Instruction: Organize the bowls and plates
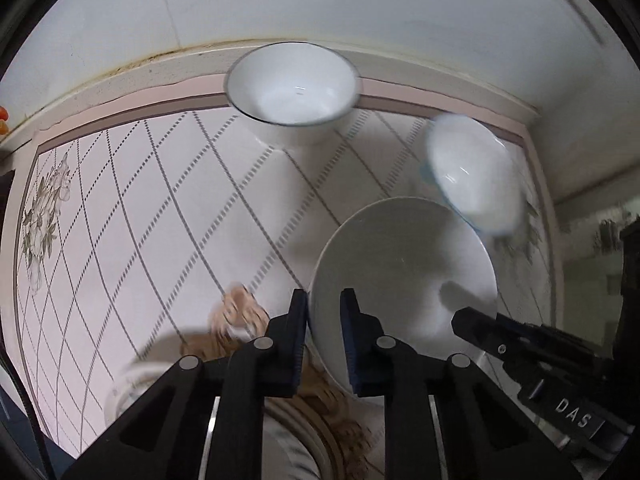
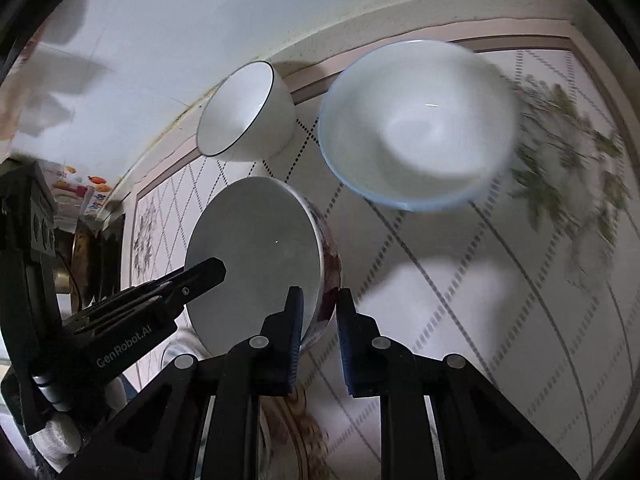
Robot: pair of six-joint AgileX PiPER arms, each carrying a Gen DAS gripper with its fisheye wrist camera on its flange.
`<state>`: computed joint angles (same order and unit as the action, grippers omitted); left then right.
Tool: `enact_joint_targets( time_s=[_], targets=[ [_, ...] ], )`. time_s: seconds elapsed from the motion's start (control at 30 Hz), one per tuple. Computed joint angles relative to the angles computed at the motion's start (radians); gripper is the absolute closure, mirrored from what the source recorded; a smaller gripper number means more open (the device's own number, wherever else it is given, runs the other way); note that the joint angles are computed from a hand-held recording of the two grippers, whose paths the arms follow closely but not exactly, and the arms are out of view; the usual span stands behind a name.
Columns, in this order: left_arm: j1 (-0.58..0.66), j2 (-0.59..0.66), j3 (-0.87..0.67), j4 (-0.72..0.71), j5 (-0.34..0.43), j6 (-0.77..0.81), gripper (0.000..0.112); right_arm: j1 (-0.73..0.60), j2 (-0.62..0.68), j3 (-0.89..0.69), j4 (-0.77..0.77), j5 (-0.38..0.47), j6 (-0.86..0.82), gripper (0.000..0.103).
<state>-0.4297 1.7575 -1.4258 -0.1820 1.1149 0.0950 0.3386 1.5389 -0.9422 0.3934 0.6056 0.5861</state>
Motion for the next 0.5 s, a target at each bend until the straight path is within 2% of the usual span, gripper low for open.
enact_joint_targets(
  time_s=[0.2,0.37,0.5],
  targets=[
    [-0.074,-0.147,0.132,-0.027,0.015,0.031,0.098,0.064,-0.240,0.141,-0.114,0.081,0.171,0.084],
    [-0.171,-0.208,0.221,-0.014,0.000,0.007,0.098,0.196,-0.412,0.257,-0.260,0.122,0.427,0.084],
    [-0.219,-0.217,0.281,-0.002,-0.018,-0.003,0.098,0.301,-0.496,0.339,-0.341,0.123,0.616,0.084]
  ],
)
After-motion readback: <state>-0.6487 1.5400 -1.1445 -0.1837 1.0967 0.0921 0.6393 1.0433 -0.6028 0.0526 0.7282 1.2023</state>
